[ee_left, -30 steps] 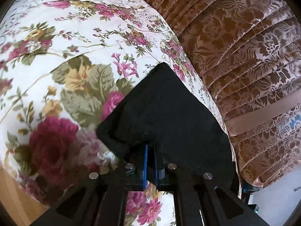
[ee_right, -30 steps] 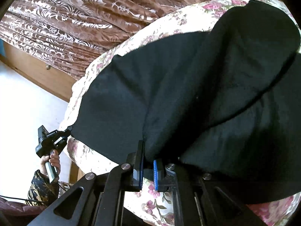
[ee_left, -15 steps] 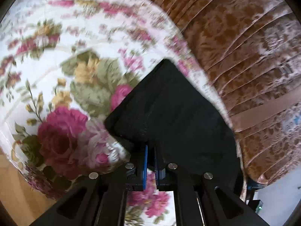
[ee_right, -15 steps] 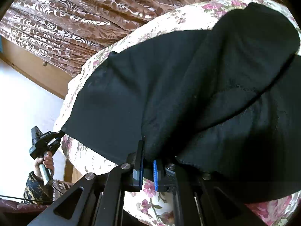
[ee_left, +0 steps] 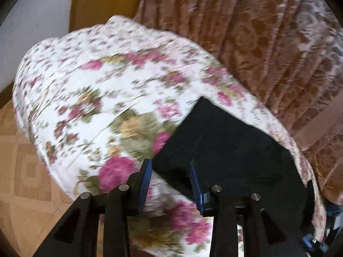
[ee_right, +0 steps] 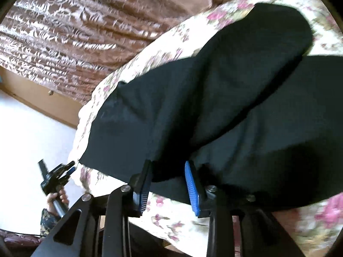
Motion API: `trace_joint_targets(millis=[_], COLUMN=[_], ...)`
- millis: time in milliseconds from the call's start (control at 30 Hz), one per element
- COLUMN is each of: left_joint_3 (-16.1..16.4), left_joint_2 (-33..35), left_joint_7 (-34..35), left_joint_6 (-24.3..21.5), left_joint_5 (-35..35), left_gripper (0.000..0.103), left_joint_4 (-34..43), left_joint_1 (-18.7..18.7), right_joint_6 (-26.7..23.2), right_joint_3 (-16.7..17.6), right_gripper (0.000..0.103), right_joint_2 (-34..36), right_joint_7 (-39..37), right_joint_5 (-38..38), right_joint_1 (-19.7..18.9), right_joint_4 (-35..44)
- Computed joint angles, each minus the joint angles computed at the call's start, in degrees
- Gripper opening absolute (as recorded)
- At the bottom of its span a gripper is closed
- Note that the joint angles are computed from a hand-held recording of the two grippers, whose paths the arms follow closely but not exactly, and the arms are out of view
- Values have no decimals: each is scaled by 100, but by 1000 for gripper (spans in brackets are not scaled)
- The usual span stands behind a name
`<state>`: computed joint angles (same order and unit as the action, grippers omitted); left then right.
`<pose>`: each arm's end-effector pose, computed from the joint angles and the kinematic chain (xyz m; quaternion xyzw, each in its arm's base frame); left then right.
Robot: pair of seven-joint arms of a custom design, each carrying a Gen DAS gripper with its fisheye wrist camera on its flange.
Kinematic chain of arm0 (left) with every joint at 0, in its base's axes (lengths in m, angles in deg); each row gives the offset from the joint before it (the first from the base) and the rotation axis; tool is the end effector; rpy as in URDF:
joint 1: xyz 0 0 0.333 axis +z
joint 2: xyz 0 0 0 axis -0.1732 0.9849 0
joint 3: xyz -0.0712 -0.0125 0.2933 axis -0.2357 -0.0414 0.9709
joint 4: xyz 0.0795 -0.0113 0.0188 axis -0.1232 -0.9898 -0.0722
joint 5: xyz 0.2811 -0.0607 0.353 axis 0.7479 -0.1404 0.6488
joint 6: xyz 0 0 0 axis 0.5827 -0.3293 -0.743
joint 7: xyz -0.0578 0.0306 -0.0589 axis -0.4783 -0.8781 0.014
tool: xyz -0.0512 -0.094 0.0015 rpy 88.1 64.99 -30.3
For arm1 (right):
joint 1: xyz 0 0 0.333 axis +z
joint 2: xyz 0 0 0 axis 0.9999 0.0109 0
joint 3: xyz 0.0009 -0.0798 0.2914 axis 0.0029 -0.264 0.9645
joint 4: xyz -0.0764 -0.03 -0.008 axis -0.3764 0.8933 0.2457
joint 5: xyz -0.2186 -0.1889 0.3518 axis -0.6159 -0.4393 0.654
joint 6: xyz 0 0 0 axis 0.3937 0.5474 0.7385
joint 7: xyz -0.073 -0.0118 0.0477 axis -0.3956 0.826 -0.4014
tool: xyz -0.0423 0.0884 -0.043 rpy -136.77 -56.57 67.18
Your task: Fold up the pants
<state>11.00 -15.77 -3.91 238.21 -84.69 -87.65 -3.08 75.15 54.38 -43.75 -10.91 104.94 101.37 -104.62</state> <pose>0.4856 0.0141 0.4528 -0.8175 0.4589 -0.3071 0.1638 0.4876 -0.0192 0.4312 -0.5822 0.7124 0.0460 0.3891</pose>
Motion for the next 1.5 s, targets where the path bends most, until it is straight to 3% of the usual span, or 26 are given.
trace_joint_targets(millis=[100, 233, 300, 333, 433, 500, 633, 700, 867, 900, 933, 1000, 1033, 1167, 1267, 1400, 1500], left_joint_3=[208, 681, 660, 603, 320, 196, 34, 8, -14, -21, -36, -57, -60, -81, -82, -118, -134], left_joint_2=[145, 677, 935, 1030, 1354, 1508, 1595, 1616, 1736, 1775, 1796, 1818, 1825, 1775, 1697, 1628, 1605], left_joint_7=[520, 1965, 2526, 2708, 3035, 3205, 3357, 3402, 3628, 3674, 3695, 3718, 3740, 3825, 4011, 4157, 4244], left_joint_6=[219, 84, 35, -8, -207, -372, -539, -570, -585, -587, -597, -595, -607, -636, -673, -708, -819], left_joint_5=[-279, -1172, -1560, -1656, -1747, -1843, -2005, -2097, -2336, -2374, -2378, -2392, -2420, -2452, -2554, -2643, -2719], left_gripper=[35, 38, 38, 38, 38, 38, 38, 38, 38, 38, 39, 40, 41, 41, 41, 42, 42], left_joint_4=[136, 645, 872, 958, 1258, 1407, 1477, 1497, 1603, 1631, 1649, 1666, 1671, 1649, 1622, 1597, 1608], left_joint_1=[-542, -1620, -1921, -1963, -1955, -1927, -1845, -1821, -1797, -1799, -1791, -1775, -1775, -1784, -1853, -1952, -2034], right_joint_6=[275, 826, 1004, 973, 962, 597, -44, -255, -1448, -1597, -1624, -1641, -1485, -526, 315, 969, 1202], right_joint_3=[-23, 329, 448, 537, 615, 654, 748, 816, 836, 878, 871, 712, 797, 949, 1000, 496, 138], right_gripper=[35, 57, 62, 63, 63, 63, 62, 61, 60, 57, 37, 11, 8, 7, 7, 7, 7], right_joint_2=[-99, 409, 827, 1153, 1979, 2565, 3782, 4176, 5302, 5430, 5465, 5344, 5196, 4150, 3081, 1920, 1015], right_joint_7=[243, 1160, 1736, 2225, 2925, 3410, 4271, 4337, 4901, 4911, 4901, 4996, 4855, 4554, 3903, 2980, 2604], right_joint_5=[-258, -1138, -1762, -2344, -3135, -3593, -3836, -3800, -4531, -4609, -4731, -5137, -5007, -4626, -3590, -2264, -1700], right_joint_1=[-144, -611, -786, -929, -1125, -1222, -1412, -1509, -1539, -1571, -1552, -1380, -1482, -1783, -2026, -1797, -1701], right_joint_4=[32, 586, 1002, 1343, 2191, 2874, 4320, 4792, 6210, 6362, 6382, 6239, 6038, 4744, 3572, 2480, 1627])
